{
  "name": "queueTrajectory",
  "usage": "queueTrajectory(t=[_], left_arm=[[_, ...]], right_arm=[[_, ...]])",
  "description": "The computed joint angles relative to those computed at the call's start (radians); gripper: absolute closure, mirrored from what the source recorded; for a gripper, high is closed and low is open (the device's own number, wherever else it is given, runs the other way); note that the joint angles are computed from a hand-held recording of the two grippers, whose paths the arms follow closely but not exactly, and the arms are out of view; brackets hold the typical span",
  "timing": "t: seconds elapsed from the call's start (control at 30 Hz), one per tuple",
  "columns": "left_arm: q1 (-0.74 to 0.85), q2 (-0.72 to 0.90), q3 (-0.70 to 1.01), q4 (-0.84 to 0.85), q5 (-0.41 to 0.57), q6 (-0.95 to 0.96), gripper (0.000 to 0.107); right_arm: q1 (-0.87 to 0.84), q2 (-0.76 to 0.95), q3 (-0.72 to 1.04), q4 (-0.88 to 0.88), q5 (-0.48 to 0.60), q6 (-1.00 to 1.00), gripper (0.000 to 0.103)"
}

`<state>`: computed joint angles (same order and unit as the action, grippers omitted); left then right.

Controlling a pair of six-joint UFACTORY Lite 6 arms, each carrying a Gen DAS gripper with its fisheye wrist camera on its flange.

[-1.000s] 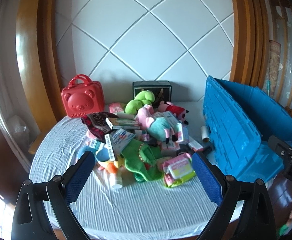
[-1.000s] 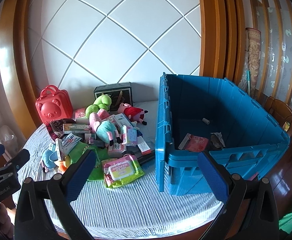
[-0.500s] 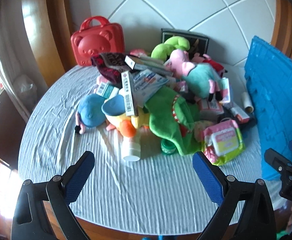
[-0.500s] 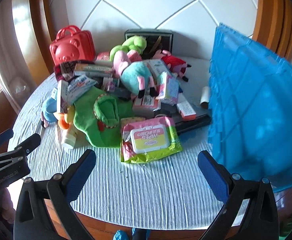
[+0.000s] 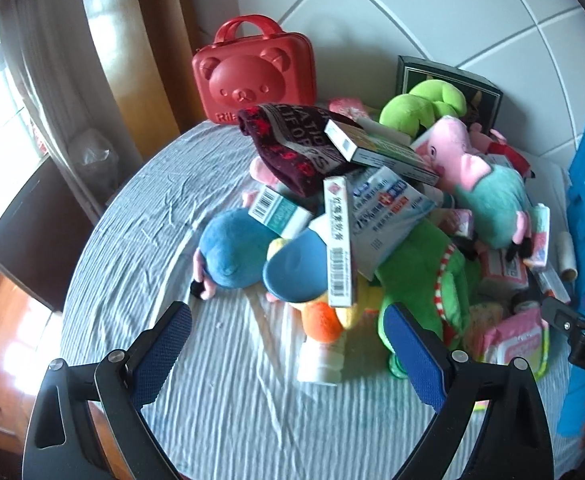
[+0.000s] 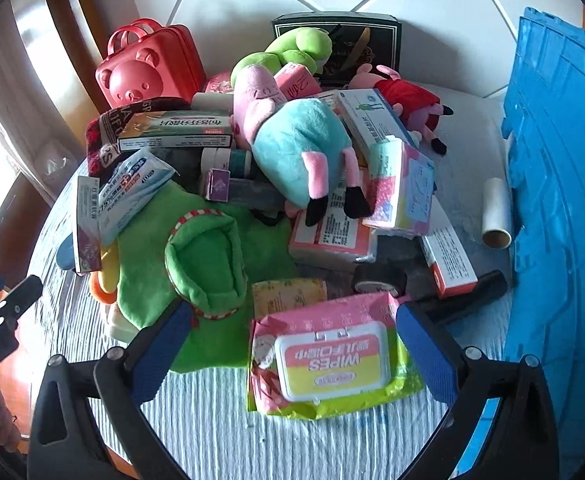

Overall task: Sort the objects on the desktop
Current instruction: 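Grasp the white ointment box with the left tool while the right tool approaches the heap, then grasp the white alcohol wipes packet with the right tool while the left tool holds the box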

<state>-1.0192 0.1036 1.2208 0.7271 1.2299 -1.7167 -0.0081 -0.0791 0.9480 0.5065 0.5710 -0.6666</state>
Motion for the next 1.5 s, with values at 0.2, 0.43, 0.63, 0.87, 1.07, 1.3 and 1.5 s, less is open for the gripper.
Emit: queueTrajectory(t=[0.2,0.43,0.63,0.87,1.07,1.3,1.5], left_arm=[[0.144,0.021,-0.008,0.011,-0.18,0.151,0.009],[0.275,0.147,-0.008,-0.042,-0.402,0.294,0.04],[0.29,0.103,-0.046,-0.045,-0.525,0.359,0.086],[0.275,0.004,-0.096,-0.014,-0.492,0.372,0.087],[0.305,-0.104,-0.16,0.08,-0.414,0.359,0.089],[0.47,-0.117,-0.232,0.099,-0.522,0.417,0.089],[0.575,-0.097,-0.264,0.076,-0.652,0.5,0.089]], right_arm=[[0.116,0.104,0.112,-0.1,-0.03,0.198,0.0],[0.229,0.178,0.172,-0.246,-0.072,0.437,0.0],[0.312,0.228,0.187,-0.22,-0.112,0.492,0.0],[0.423,0.29,0.267,-0.2,-0.115,0.522,0.018],[0.48,0.337,0.329,-0.256,-0.109,0.621,0.025],[0.543,0.452,0.461,-0.307,-0.092,0.781,0.026],[0.57,0.591,0.62,-0.342,-0.055,0.935,0.024]])
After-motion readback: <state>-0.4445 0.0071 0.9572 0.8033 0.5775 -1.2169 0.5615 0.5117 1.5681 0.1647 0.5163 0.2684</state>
